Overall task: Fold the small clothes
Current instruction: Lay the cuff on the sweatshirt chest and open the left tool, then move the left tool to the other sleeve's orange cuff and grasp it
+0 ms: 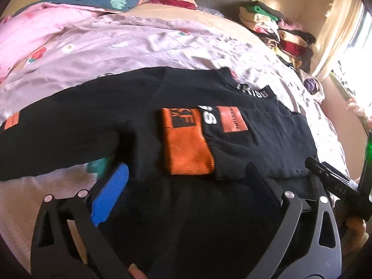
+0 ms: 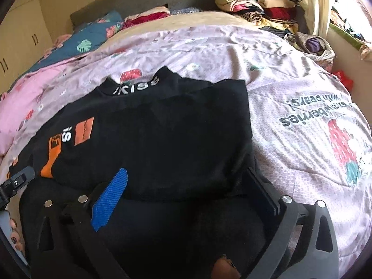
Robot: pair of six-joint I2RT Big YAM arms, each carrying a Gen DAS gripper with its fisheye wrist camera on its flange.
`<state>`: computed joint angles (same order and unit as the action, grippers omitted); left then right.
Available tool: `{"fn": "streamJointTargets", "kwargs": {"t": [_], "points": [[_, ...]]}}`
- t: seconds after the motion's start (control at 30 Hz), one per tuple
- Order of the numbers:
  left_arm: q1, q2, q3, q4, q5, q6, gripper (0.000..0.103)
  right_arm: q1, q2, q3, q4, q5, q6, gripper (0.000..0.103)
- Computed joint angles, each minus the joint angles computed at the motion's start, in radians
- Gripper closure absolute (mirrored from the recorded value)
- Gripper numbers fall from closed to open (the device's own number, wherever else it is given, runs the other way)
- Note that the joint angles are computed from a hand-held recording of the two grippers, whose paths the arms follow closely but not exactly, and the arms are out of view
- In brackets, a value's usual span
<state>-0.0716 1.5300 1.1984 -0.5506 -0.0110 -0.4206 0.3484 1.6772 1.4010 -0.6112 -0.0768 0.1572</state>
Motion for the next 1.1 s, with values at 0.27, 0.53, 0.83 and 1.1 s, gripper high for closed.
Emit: {"fn": "streamJointTargets", "kwargs": {"t": [0.27,0.53,0.83,1.1], "points": [[0.023,-0.044,-0.035,0.001,0.002,-0.012,0.009,0.033,-0.051,-0.049,0.074,-0.005,-0.009,0.004],[0.051,-0.089,-0.073,0.010,0.009,-0.020,0.009,0.092,-0.087,-0.068,0.099,0.007,-0.034,0.004],[0.092,-0.133,-0.113,0.018,0.023,-0.028,0.009,0.143,-0.106,-0.081,0.101,0.024,-0.046,0.004],[0.149,-0.168,-0.153,0.036,0.040,-0.056,0.009,0.188,-0.106,-0.076,0.096,0.032,-0.058,0.004]]}}
